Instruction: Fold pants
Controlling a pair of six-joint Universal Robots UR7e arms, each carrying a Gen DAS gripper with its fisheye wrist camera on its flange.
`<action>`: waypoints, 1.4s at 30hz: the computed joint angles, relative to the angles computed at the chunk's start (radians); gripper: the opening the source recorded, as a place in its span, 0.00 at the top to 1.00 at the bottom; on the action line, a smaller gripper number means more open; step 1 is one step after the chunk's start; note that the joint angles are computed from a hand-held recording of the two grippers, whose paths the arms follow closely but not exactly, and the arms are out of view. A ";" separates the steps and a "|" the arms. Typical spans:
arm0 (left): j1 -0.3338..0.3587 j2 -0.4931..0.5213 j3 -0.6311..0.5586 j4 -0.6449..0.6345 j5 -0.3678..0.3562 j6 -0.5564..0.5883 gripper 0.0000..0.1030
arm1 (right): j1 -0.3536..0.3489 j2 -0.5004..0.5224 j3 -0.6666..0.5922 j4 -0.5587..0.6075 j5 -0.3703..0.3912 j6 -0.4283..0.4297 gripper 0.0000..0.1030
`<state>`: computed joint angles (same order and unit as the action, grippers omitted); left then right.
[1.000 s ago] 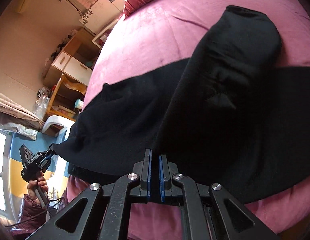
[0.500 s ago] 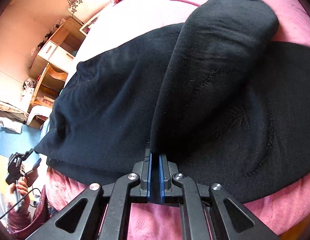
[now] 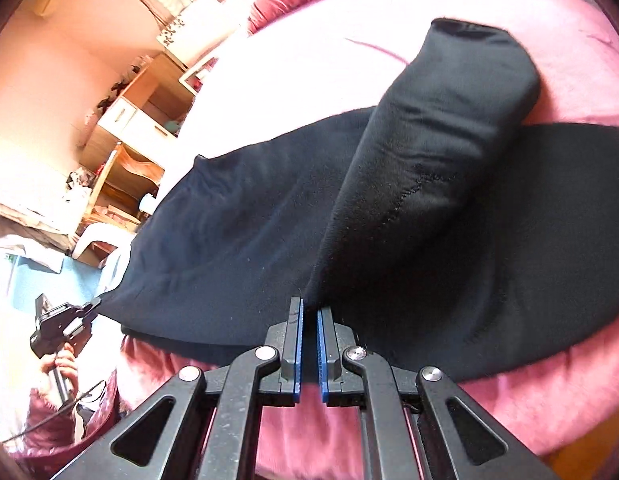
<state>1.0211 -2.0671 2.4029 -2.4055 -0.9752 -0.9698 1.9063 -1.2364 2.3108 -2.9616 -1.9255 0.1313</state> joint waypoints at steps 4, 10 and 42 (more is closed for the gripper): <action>0.015 -0.002 -0.003 0.078 0.009 -0.016 0.92 | 0.005 0.000 0.019 0.026 -0.018 0.016 0.94; 0.008 0.016 -0.013 0.200 0.040 -0.041 0.92 | -0.005 0.042 0.020 0.061 -0.052 0.045 0.95; -0.198 0.376 -0.112 0.104 0.063 0.218 0.66 | -0.086 0.454 -0.774 0.353 -0.527 0.017 0.55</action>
